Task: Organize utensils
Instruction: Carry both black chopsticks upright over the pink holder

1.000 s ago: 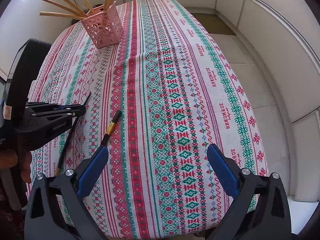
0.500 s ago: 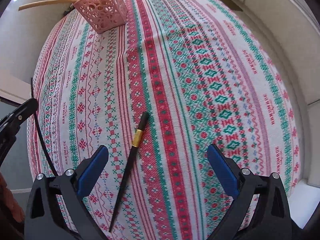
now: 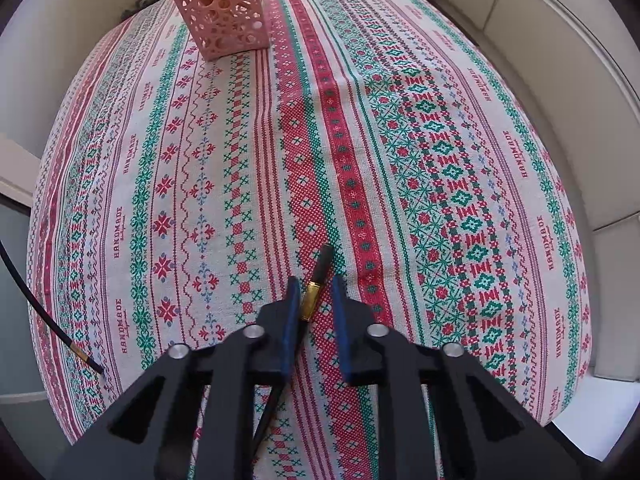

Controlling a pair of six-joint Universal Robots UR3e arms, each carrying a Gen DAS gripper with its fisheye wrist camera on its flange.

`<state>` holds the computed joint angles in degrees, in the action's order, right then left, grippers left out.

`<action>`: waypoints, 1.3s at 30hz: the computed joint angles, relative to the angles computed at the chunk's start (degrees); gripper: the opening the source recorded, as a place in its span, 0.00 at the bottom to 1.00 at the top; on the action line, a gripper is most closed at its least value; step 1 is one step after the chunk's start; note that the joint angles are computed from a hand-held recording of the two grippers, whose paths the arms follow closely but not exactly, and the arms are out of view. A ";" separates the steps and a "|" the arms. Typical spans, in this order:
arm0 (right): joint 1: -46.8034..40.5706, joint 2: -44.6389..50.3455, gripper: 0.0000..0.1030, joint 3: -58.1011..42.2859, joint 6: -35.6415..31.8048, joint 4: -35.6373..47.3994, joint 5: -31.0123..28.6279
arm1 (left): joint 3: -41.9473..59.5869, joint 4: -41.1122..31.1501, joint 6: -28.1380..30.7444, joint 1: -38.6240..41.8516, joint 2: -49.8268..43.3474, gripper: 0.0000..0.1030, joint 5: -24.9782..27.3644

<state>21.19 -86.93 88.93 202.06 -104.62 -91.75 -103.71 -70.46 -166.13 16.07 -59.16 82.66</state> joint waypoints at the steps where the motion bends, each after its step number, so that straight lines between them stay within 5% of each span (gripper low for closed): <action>1: -0.48 -1.39 0.08 1.55 -0.41 -0.70 1.25 | 0.11 -0.11 -0.14 0.13 0.33 0.03 -0.40; 7: -3.35 -14.00 0.07 10.76 -5.00 -7.85 5.59 | -0.10 0.43 -2.06 0.68 3.50 0.03 -3.27; 22: -10.81 -30.67 0.07 19.22 -11.98 -25.76 7.28 | -2.99 10.52 -13.27 -13.95 5.14 0.03 5.65; 26: -13.32 -33.76 0.07 20.62 -13.12 -28.00 8.61 | -3.48 13.24 -16.33 -18.60 4.38 0.03 8.77; 39: -34.44 -45.46 0.07 22.57 -17.62 -23.17 25.85 | -1.12 22.76 -24.17 -30.38 -2.98 0.03 16.79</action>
<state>-13.25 -132.38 111.50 184.45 -127.79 -65.90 -104.82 -47.70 -190.30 -14.31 -62.14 99.45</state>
